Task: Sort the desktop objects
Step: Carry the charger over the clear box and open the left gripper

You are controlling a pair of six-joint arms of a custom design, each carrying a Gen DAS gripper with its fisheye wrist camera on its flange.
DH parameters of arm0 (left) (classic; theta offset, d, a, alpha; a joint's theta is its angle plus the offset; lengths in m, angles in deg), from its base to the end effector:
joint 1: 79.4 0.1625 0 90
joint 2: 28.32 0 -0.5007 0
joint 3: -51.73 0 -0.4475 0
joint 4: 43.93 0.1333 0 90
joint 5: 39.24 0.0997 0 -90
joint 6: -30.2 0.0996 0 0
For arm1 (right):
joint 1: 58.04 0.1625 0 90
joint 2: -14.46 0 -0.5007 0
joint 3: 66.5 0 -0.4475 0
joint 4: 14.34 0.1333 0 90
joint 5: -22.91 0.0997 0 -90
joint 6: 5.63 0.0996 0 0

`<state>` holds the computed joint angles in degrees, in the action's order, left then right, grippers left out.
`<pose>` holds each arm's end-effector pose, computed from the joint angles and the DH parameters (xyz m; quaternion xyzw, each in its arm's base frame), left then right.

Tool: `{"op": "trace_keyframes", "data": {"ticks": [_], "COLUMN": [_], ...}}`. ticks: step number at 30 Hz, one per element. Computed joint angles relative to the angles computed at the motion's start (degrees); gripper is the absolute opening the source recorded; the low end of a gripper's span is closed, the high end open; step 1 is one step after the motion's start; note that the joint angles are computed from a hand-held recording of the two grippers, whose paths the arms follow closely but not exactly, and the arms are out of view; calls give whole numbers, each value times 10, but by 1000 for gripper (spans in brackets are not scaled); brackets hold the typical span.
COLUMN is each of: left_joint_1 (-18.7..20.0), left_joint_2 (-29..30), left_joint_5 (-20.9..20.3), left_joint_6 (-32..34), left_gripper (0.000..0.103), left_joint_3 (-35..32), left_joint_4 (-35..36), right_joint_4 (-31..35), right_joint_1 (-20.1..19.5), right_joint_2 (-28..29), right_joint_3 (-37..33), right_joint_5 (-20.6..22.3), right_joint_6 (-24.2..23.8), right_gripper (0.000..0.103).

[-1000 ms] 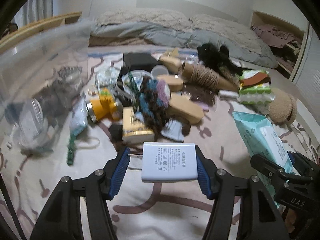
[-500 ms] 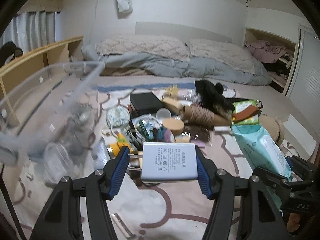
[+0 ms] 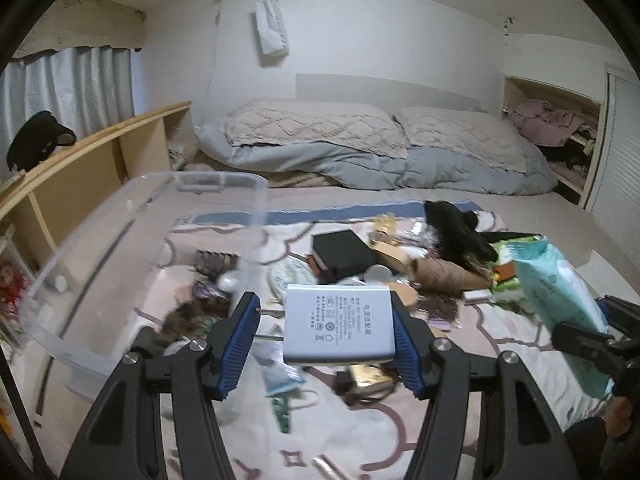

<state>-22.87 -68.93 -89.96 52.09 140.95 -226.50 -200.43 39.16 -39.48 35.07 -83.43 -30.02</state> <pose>-0.2781 -0.7767 0.1664 0.2943 0.8319 -0.3822 0.2745 0.1964 -0.7150 0.2479 0.1896 -0.8844 0.3823 0.1888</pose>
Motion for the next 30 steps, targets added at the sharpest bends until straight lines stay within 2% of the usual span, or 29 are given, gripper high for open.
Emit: {"op": "trace_keyframes", "data": {"ticks": [18,25,30], "left_joint_1": [36,58,75], "left_joint_2": [-29,-25,-18], "left_joint_5": [56,81,94], "left_joint_6": [47,34,4], "left_gripper": [62,62,62], "left_joint_3": [-67,-102,-140], "left_joint_4": [-6,76,187], "right_joint_4": [62,103,137], "right_joint_1": [59,70,79], "right_joint_2": [58,84,103], "right_joint_3": [-98,-141,-173], "right_joint_5": [35,43,42], "right_joint_6": [-17,-1,10], "right_gripper": [76,76,76]}}
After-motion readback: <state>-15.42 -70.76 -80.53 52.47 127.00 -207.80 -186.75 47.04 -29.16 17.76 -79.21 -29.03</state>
